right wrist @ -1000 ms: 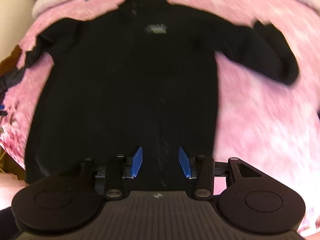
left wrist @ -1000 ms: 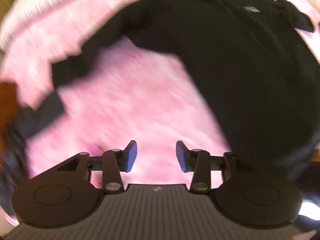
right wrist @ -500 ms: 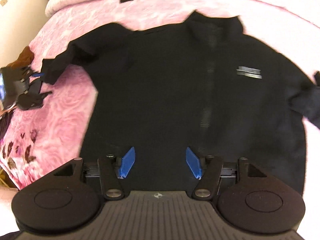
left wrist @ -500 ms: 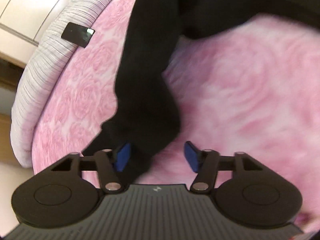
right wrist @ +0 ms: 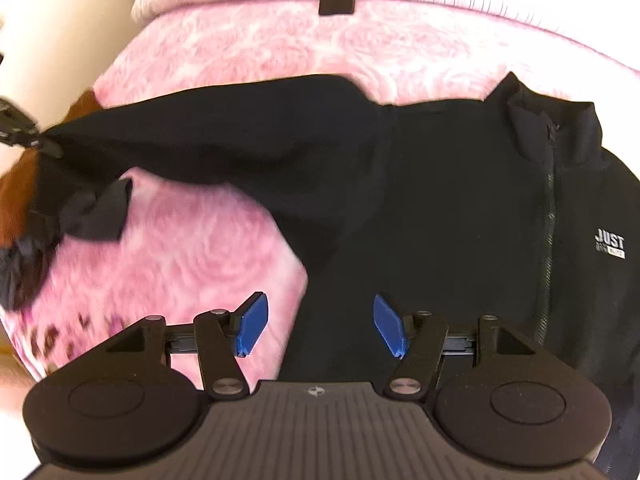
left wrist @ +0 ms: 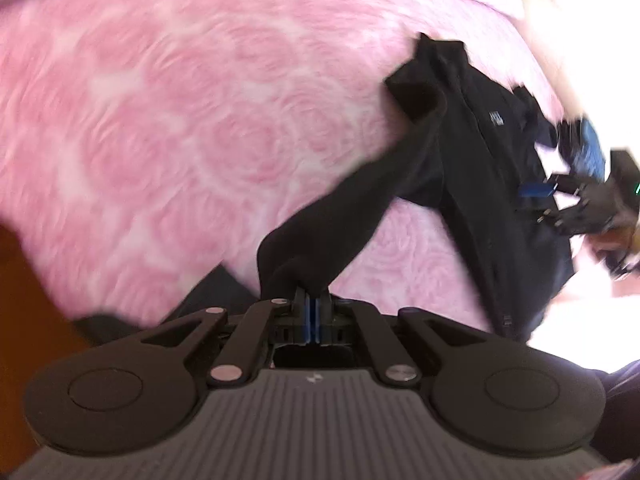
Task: Fold clothes
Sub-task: 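Grasp the jacket sleeve cuff with the left tool and lift it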
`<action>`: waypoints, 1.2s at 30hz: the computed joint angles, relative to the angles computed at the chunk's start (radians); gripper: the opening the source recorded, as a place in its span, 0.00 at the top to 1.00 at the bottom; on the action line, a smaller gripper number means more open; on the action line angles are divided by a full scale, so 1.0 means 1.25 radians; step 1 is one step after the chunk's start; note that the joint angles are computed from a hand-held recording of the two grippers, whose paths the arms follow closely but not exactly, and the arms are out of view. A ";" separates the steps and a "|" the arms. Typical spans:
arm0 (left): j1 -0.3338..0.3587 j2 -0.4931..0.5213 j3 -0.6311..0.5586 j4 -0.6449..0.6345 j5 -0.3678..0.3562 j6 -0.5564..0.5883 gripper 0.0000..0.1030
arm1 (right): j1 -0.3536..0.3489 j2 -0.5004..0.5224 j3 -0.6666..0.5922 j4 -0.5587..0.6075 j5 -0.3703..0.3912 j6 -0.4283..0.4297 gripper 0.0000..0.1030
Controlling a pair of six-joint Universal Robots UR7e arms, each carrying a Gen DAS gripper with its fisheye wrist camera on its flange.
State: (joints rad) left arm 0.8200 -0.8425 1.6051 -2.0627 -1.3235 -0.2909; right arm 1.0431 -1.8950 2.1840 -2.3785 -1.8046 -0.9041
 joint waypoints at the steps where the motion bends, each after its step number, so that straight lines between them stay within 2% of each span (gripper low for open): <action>1: 0.010 -0.002 -0.010 0.026 0.004 -0.011 1.00 | 0.003 0.005 0.002 -0.002 0.003 0.008 0.37; 4: 0.038 0.002 -0.026 0.070 -0.004 -0.043 1.00 | 0.012 0.021 0.009 -0.012 0.010 0.024 0.35; 6: 0.061 0.001 -0.026 0.069 -0.044 -0.043 1.00 | 0.017 0.033 0.018 -0.020 0.008 0.028 0.35; 9: 0.084 -0.002 -0.024 0.059 -0.062 -0.051 1.00 | 0.023 0.052 0.028 -0.020 0.008 0.040 0.34; 11: 0.100 0.002 -0.029 0.039 -0.058 -0.058 1.00 | 0.029 0.065 0.033 -0.015 0.014 0.045 0.34; 14: 0.108 0.018 -0.039 -0.017 0.008 -0.059 0.99 | 0.041 0.098 0.045 -0.031 0.029 0.041 0.34; 15: 0.109 0.026 -0.041 -0.041 0.039 -0.063 0.92 | 0.047 0.111 0.051 -0.046 0.031 0.041 0.34; 19: 0.108 0.055 -0.042 -0.120 0.164 -0.078 0.79 | 0.071 0.163 0.064 -0.101 0.032 0.043 0.34; 22: 0.105 0.038 -0.006 -0.164 0.182 -0.045 0.63 | 0.076 0.187 0.055 -0.116 0.027 0.035 0.32; 24: 0.101 0.020 0.030 -0.194 0.188 -0.037 0.46 | 0.071 0.193 0.050 -0.122 0.022 0.035 0.30; 26: 0.099 0.007 0.063 -0.218 0.191 -0.035 0.40 | 0.065 0.198 0.047 -0.127 0.016 0.040 0.30; 29: 0.106 0.023 0.081 -0.257 0.197 -0.051 0.36 | 0.060 0.200 0.045 -0.127 0.007 0.048 0.30; 32: 0.121 0.066 0.071 -0.310 0.206 -0.029 0.36 | 0.059 0.199 0.049 -0.131 0.002 0.043 0.30; 36: 0.140 0.121 0.032 -0.304 0.220 -0.025 0.37 | 0.052 0.192 0.053 -0.138 -0.003 0.043 0.29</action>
State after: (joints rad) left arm 0.9944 -0.6913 1.6453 -2.4428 -1.0490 -0.3224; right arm 1.1087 -1.6556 2.2507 -2.5505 -1.8087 -0.8509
